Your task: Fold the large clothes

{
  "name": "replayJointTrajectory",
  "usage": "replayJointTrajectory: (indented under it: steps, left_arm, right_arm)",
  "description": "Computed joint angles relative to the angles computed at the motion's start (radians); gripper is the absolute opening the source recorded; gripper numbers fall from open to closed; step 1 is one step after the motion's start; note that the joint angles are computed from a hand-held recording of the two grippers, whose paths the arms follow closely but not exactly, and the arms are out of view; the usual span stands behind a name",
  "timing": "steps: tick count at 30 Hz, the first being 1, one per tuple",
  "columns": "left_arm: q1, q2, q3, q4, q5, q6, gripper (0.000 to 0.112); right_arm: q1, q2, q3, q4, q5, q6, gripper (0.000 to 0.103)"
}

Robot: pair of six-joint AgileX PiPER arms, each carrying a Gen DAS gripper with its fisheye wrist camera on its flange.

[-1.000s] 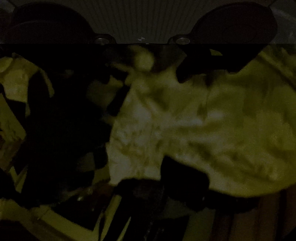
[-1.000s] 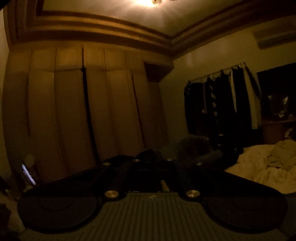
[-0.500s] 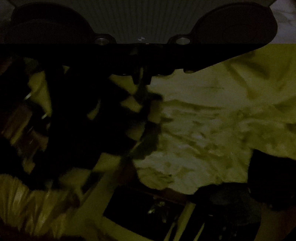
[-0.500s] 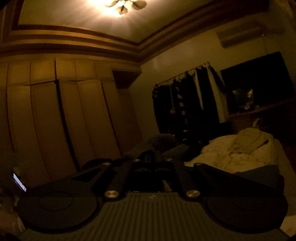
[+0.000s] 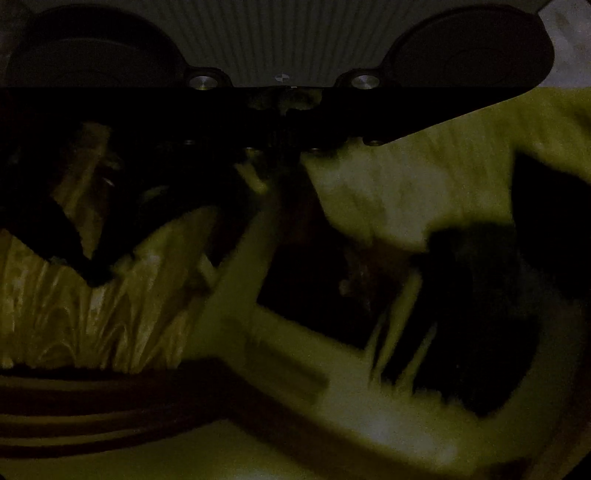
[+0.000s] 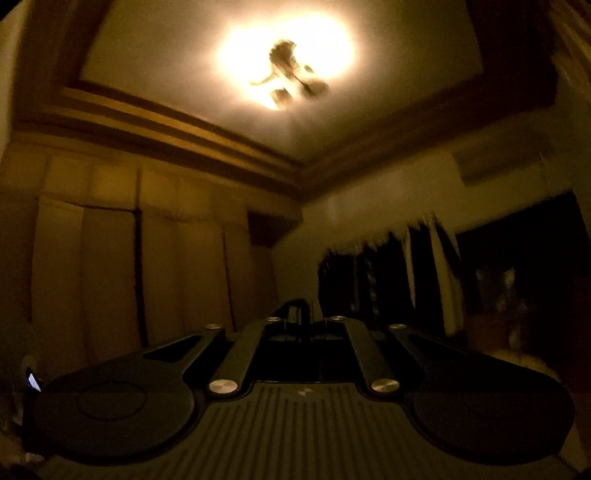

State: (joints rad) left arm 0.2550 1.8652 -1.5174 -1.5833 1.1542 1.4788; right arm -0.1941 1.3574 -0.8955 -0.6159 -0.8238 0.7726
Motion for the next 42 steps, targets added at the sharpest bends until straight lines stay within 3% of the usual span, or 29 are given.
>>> replayJointTrajectory:
  steps: [4,6,8,9,14,18,21,22,24,25,28,31,34,38,42]
  left_arm:
    - [0.050,-0.035,-0.126,-0.106,0.055,-0.046,0.039]
    - [0.058,-0.054,-0.177,-0.124,0.024,-0.059,0.039]
    - [0.042,-0.066,-0.183,-0.110,-0.013,-0.076,0.092]
    - [0.029,-0.060,-0.188,-0.079,-0.013,-0.107,0.103]
    - [-0.072,-0.037,-0.078,0.093,-0.058,-0.158,0.103]
    - [-0.127,0.052,-0.056,0.253,-0.106,-0.330,0.103]
    - [-0.134,0.106,-0.070,0.367,-0.143,-0.489,0.103]
    - [-0.135,0.121,-0.080,0.411,-0.154,-0.531,0.103]
    - [-0.135,0.138,-0.081,0.484,-0.184,-0.577,0.103]
    - [-0.131,0.149,-0.090,0.513,-0.186,-0.591,0.103]
    - [-0.156,0.194,-0.127,0.577,-0.161,-0.657,0.103]
    - [-0.168,0.262,-0.203,0.597,-0.087,-0.752,0.103]
    - [-0.196,0.285,-0.239,0.639,-0.078,-0.834,0.103]
    - [-0.211,0.239,-0.168,0.646,-0.065,-0.792,0.103]
    - [-0.250,0.192,-0.102,0.635,-0.093,-0.746,0.103]
  right_arm:
    - [-0.063,-0.039,-0.113,-0.119,-0.018,0.176,0.005]
    - [-0.084,-0.037,-0.187,-0.177,-0.038,0.253,0.005]
    - [-0.071,-0.021,-0.255,-0.217,0.005,0.284,0.005]
    - [-0.068,-0.005,-0.283,-0.241,0.027,0.308,0.005]
    - [0.009,0.231,-0.524,-0.608,0.194,0.681,0.005]
    - [0.071,0.442,-0.683,-0.741,0.246,0.820,0.006]
    - [0.121,0.567,-0.812,-0.894,0.311,0.975,0.012]
    - [0.132,0.598,-0.837,-0.917,0.327,0.999,0.017]
    - [0.145,0.654,-0.886,-0.987,0.352,1.060,0.070]
    - [0.158,0.657,-0.868,-0.982,0.381,1.047,0.077]
    - [0.162,0.626,-0.746,-0.897,0.433,0.874,0.076]
    - [0.144,0.569,-0.611,-0.816,0.468,0.731,0.083]
    - [0.097,0.508,-0.489,-0.750,0.457,0.643,0.087]
    - [0.034,0.419,-0.300,-0.568,0.427,0.438,0.094]
    - [-0.013,0.387,-0.188,-0.514,0.397,0.384,0.096]
